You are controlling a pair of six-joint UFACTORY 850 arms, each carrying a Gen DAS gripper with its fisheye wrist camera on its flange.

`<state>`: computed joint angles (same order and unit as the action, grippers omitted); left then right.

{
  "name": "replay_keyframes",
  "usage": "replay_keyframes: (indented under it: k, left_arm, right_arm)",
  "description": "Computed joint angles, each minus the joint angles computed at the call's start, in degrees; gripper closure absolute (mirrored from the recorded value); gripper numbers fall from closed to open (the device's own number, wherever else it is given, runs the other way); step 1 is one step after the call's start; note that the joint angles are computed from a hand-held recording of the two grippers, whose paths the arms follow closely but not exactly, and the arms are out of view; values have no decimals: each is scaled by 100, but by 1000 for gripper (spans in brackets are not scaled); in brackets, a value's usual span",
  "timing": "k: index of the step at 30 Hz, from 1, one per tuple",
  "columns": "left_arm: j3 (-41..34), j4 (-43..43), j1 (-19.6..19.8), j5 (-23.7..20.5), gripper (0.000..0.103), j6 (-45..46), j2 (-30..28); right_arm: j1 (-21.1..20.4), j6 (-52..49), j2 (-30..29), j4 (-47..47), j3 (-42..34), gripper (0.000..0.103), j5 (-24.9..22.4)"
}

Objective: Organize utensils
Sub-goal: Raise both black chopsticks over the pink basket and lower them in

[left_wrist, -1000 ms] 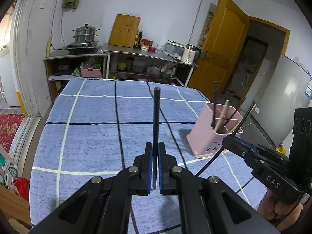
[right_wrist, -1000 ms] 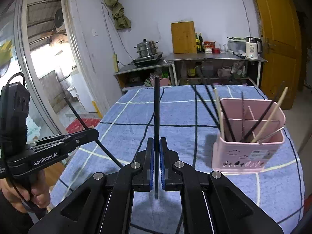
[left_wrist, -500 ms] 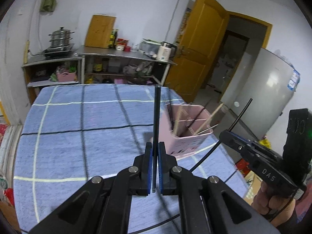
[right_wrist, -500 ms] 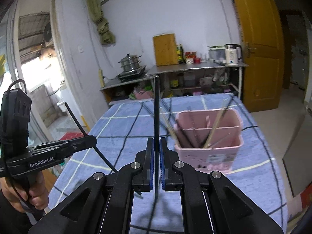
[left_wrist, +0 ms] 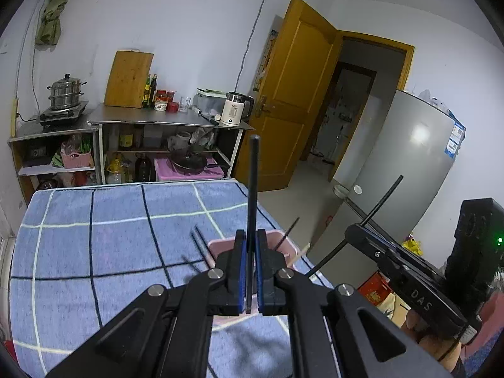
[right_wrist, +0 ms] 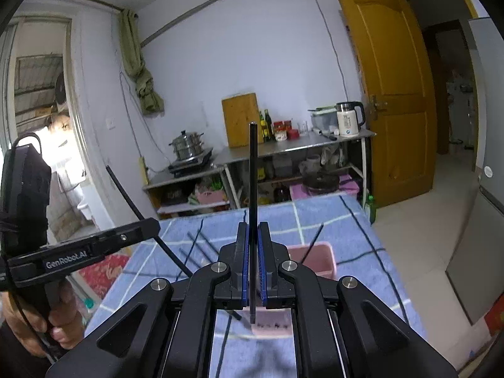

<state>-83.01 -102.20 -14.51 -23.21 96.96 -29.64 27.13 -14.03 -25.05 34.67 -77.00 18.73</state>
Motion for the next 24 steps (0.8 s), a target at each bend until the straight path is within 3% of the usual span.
replay_keyframes:
  k: [10, 24]
  left_arm:
    - [-624, 448, -152, 367, 97, -343, -508]
    - [-957, 1420, -271, 481, 97, -1114, -915]
  right_arm:
    - [-85, -314, -493, 194, -466, 98, -34]
    - [2, -1482, -879, 1084, -679, 98, -122]
